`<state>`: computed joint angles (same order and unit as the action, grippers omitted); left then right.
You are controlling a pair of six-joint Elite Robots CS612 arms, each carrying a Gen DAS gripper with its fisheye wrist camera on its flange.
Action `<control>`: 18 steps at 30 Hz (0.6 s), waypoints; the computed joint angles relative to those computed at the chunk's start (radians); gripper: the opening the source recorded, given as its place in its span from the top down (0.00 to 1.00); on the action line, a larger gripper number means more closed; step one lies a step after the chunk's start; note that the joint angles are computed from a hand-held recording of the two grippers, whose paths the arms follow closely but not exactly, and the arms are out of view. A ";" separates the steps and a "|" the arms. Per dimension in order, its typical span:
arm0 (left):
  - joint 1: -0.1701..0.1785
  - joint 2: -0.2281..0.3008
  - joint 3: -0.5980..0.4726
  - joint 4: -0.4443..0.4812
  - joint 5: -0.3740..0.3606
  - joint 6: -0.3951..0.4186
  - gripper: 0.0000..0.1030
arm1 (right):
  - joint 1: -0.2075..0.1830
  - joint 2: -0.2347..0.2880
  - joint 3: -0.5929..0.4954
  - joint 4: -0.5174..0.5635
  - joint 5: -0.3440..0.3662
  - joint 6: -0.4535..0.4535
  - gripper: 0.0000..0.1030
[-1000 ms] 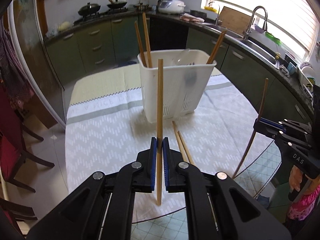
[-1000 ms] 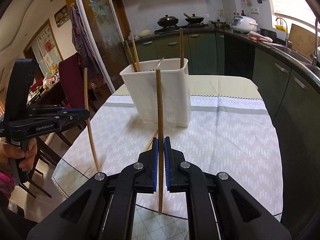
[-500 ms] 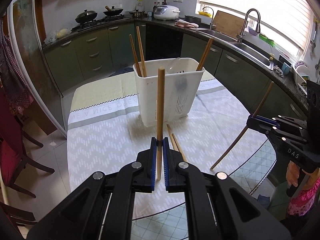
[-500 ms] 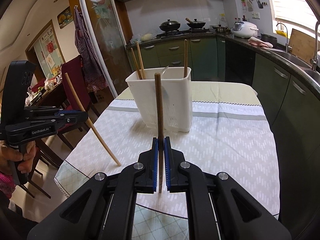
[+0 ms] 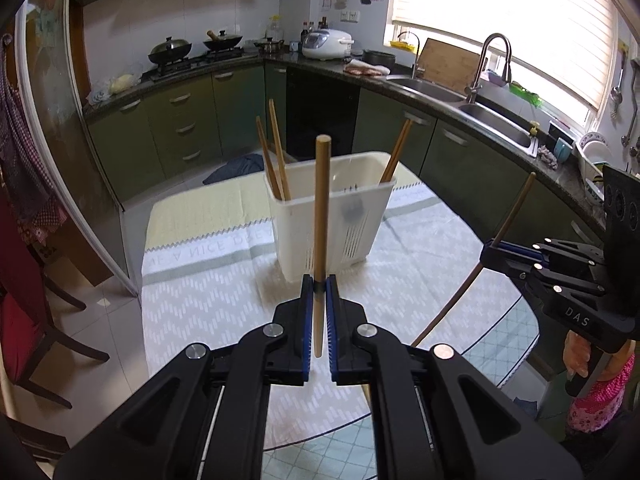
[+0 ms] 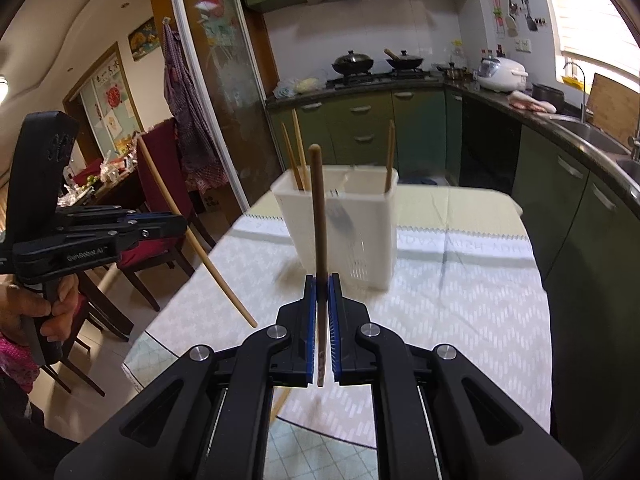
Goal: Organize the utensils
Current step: 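Lift both held chopsticks up over the white holder with both tools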
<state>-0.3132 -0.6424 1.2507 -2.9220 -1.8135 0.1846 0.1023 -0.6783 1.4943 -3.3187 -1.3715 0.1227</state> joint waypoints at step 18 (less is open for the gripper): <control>-0.021 0.043 -0.183 -0.206 0.018 -0.083 0.94 | 0.008 -0.042 -0.109 -0.135 -0.071 -0.021 0.93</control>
